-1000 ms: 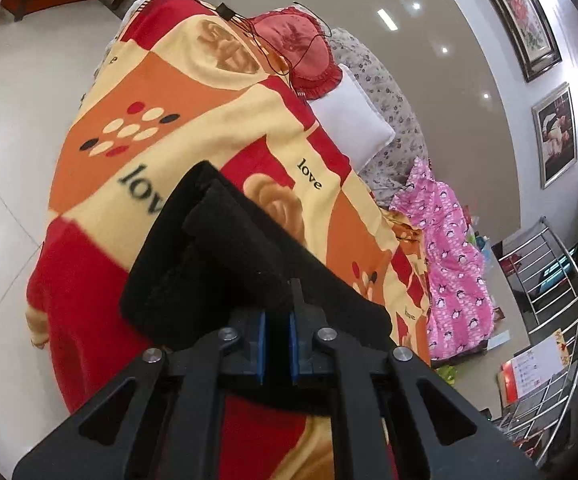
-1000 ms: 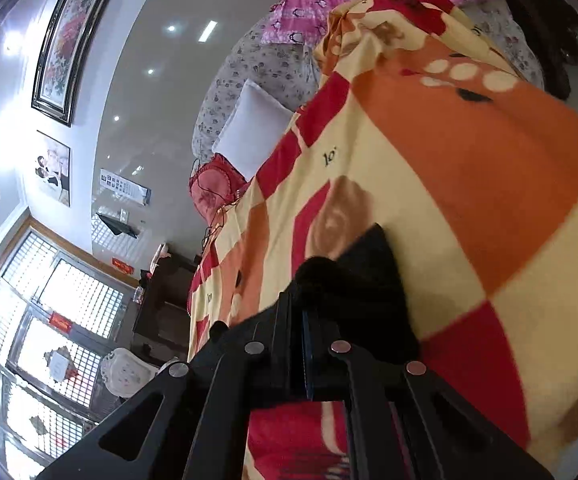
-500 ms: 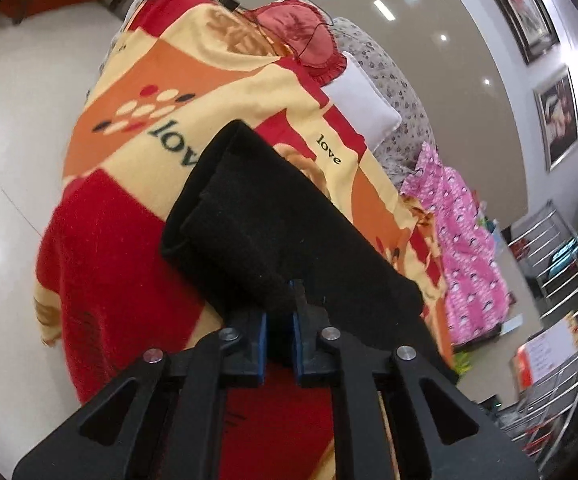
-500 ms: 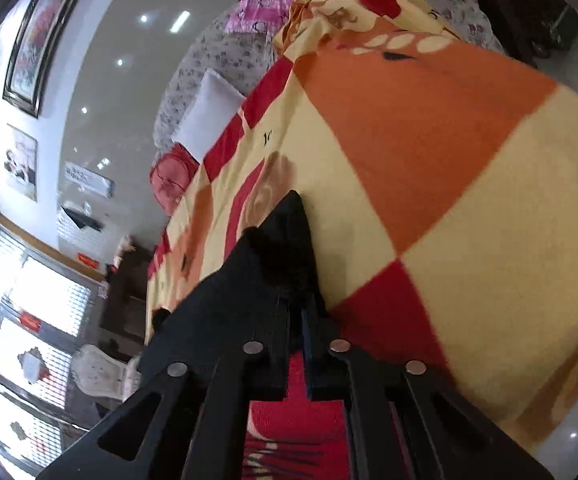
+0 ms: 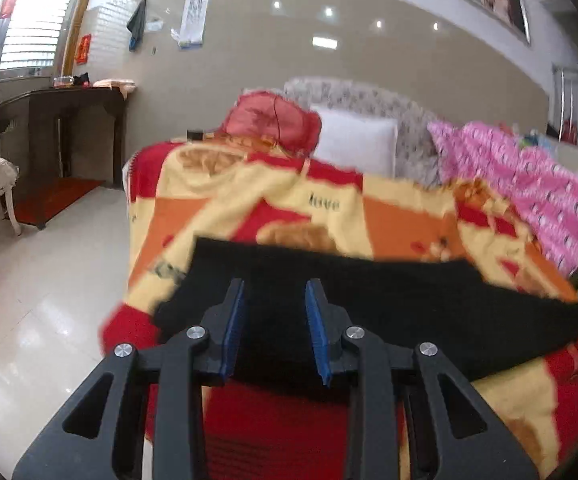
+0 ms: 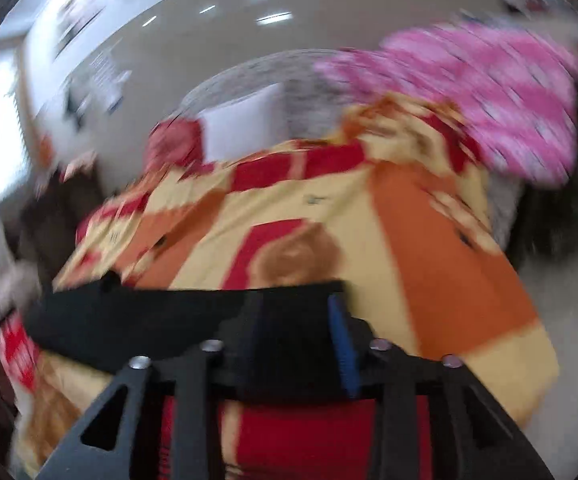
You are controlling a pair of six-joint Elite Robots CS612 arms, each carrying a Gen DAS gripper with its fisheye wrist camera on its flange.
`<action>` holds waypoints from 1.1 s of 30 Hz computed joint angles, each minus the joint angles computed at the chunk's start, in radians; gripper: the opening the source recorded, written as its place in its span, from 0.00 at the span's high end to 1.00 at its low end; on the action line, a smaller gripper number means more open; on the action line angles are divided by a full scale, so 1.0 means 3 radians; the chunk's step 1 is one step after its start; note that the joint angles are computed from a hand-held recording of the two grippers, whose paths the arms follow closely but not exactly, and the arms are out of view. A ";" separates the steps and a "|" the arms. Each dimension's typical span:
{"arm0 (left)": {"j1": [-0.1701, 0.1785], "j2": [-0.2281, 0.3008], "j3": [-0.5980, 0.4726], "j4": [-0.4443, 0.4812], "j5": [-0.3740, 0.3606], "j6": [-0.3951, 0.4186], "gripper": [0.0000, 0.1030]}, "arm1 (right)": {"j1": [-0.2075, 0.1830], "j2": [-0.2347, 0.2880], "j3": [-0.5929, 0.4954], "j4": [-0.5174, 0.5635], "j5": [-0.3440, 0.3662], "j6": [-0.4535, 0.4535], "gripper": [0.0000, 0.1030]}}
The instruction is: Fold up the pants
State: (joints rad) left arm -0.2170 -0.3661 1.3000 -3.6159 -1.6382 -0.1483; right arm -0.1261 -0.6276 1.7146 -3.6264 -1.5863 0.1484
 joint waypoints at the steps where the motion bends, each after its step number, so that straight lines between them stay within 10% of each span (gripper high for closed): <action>1: -0.0001 0.0033 -0.0066 0.0188 0.0038 -0.0047 0.74 | 0.0037 0.0039 -0.0093 0.0066 -0.0062 -0.0129 0.52; 5: 0.0041 0.0050 -0.0109 0.0253 -0.0112 -0.0164 0.74 | -0.0010 0.0181 -0.0334 0.0653 -0.0101 -0.0146 0.50; 8: 0.0062 -0.0005 -0.0162 0.0272 -0.0279 -0.0203 0.73 | -0.0098 0.0220 -0.0290 0.0454 0.0220 0.0006 0.44; 12: 0.0074 0.0054 -0.0526 0.0702 -0.0472 -0.0171 0.68 | -0.0021 0.0284 -0.0334 0.0346 0.0007 -0.0261 0.35; 15: 0.0052 0.0148 -0.0778 0.1390 -0.0166 -0.0166 0.71 | -0.0002 0.0312 -0.0329 0.0223 -0.0062 -0.0333 0.33; 20: 0.0078 0.0124 -0.0659 0.1186 -0.0222 -0.0293 0.71 | 0.0088 0.0117 -0.0361 0.0624 -0.0331 -0.0097 0.35; 23: 0.0041 0.0075 -0.0578 0.1158 -0.0076 -0.0241 0.71 | 0.0221 0.0103 -0.0492 0.0332 0.0189 -0.0465 0.35; 26: 0.0035 0.0076 -0.0562 0.1123 -0.0039 -0.0216 0.71 | 0.0333 0.0180 -0.0799 0.0638 0.0738 -0.0593 0.34; 29: 0.0034 0.0134 -0.0638 0.1123 -0.0054 -0.0177 0.70 | 0.0490 0.0411 -0.1351 0.1291 0.0804 -0.0475 0.36; 33: 0.0071 0.0202 -0.0777 0.1219 -0.0171 -0.0191 0.70 | 0.0594 0.0592 -0.1815 0.2089 0.0971 -0.0759 0.74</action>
State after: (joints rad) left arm -0.1956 -0.3054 1.0668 -3.2501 -1.6895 -0.2056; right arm 0.0521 -0.4500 1.1699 -2.9996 -1.2951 -0.0793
